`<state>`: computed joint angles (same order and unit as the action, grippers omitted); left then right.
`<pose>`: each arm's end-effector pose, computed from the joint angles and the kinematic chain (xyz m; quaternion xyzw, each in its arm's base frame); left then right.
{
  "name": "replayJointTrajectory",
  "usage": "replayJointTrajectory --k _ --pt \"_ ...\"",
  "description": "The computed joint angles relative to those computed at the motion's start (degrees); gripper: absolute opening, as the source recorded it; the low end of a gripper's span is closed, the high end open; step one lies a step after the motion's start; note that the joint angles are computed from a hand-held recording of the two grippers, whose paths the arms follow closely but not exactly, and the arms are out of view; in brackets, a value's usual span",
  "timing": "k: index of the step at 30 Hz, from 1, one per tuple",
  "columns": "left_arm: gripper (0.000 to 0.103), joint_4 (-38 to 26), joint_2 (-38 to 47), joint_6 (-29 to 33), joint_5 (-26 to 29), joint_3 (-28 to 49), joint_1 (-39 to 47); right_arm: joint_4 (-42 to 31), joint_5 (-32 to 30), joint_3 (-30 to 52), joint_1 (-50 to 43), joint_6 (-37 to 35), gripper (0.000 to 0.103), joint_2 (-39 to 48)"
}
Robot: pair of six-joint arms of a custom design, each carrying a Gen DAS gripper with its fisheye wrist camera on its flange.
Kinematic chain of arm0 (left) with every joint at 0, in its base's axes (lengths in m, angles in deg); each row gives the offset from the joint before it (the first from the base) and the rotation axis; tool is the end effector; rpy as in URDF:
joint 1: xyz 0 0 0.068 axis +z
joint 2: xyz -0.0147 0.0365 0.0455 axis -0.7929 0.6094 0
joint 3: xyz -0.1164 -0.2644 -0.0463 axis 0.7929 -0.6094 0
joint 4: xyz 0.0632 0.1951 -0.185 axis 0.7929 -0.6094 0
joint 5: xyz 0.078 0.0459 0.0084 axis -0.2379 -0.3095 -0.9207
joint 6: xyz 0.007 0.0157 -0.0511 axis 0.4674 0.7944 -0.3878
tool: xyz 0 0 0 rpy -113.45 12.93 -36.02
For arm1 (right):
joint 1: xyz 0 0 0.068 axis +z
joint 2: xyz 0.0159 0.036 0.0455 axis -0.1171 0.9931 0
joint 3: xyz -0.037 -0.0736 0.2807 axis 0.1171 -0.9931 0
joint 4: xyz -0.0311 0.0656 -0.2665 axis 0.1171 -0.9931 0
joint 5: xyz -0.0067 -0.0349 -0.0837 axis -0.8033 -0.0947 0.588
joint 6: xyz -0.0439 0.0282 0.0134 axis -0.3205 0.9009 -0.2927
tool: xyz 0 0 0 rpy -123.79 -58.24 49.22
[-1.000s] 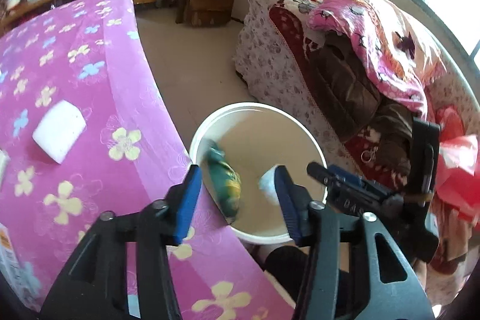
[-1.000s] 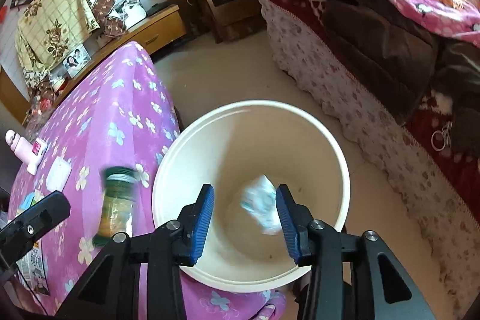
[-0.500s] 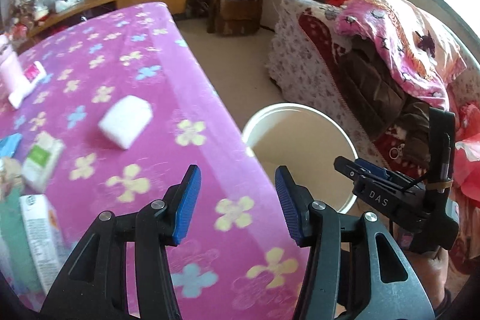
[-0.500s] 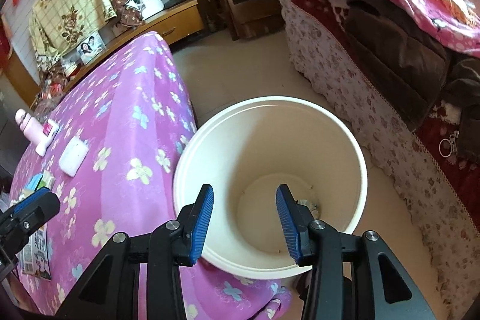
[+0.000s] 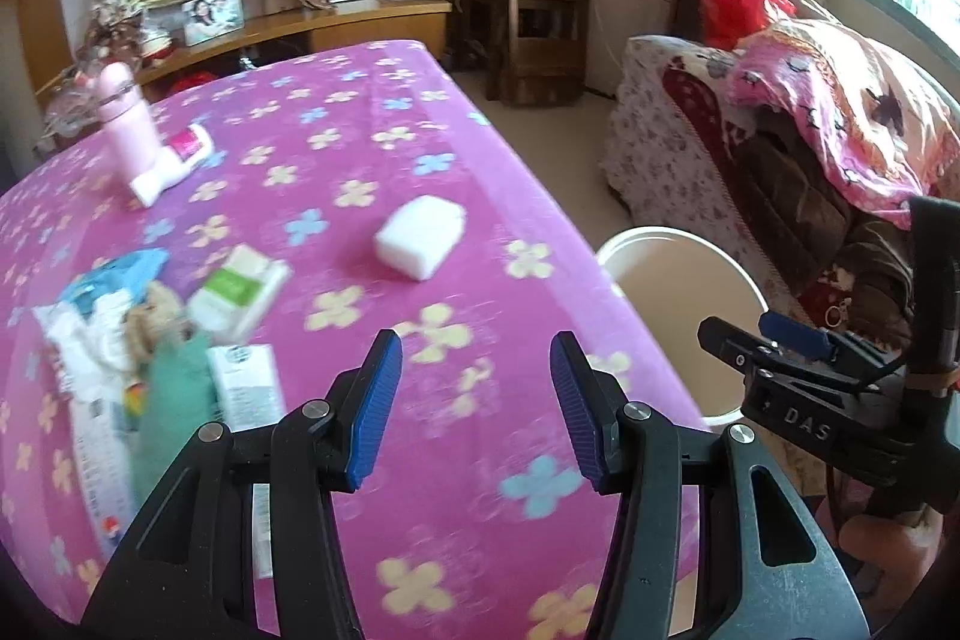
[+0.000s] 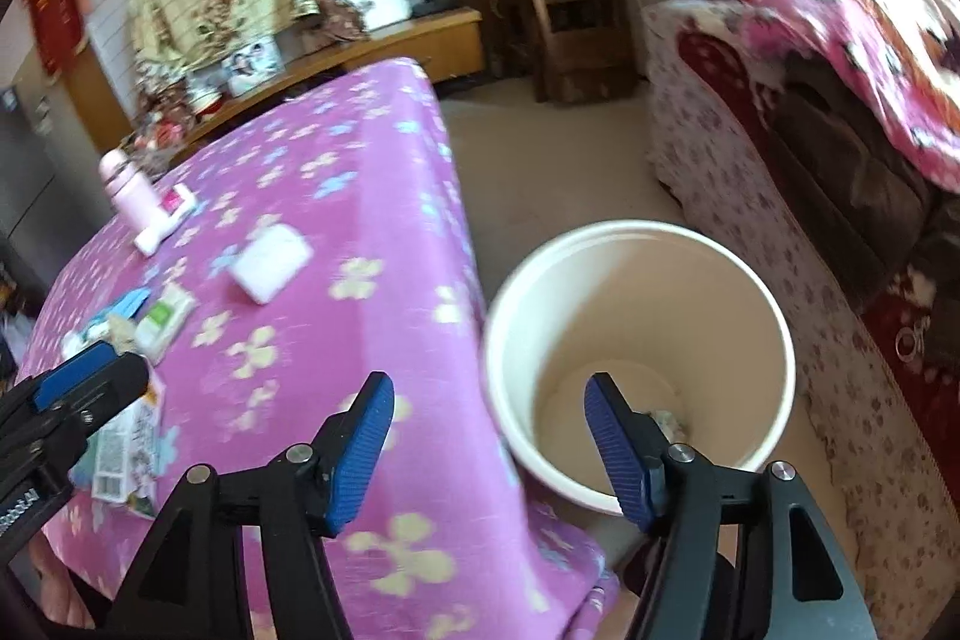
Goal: Collect trash
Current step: 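Grasp the white medicine box with the left gripper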
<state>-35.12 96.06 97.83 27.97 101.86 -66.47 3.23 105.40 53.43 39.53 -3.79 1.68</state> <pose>0.2684 -0.0805 0.1481 0.3228 0.8741 -0.1618 0.3250 0.1613 0.1379 0.1152 0.2864 0.8930 -0.0142 0.3468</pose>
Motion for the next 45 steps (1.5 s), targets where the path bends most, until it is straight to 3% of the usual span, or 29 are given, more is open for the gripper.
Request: replayJointTrajectory --k 4,8,12,17,24,32,41,45 --pt "0.050 -2.6 -0.5 3.6 3.1 0.6 6.5 -1.0 -0.1 5.5 1.8 -2.4 0.064 3.5" --pt "0.050 -5.3 0.4 7.3 5.7 2.5 13.5 -1.9 -0.3 11.6 3.2 -5.1 0.075 8.3" --pt "0.050 -7.4 2.3 11.5 7.4 5.0 20.8 -1.1 -1.4 16.5 3.8 -8.1 0.075 12.2" --pt "0.050 -8.3 6.3 15.7 8.2 8.3 28.2 -2.4 -3.8 23.1 4.2 -10.6 0.085 16.9" --pt "0.050 -9.2 12.9 18.3 8.0 12.8 34.5 0.1 -8.0 27.9 4.6 -14.2 0.089 21.2" --pt "0.050 -13.9 19.3 18.9 9.1 17.9 36.2 -0.7 -7.3 30.8 4.1 -16.1 0.089 24.6" --pt "0.050 -10.1 23.3 16.6 5.8 18.9 32.6 6.4 -11.8 26.6 -0.2 -16.4 0.089 23.1" --pt "0.050 -11.3 26.0 15.2 5.7 21.7 32.2 5.4 -9.8 27.7 -1.1 -18.1 0.089 23.7"
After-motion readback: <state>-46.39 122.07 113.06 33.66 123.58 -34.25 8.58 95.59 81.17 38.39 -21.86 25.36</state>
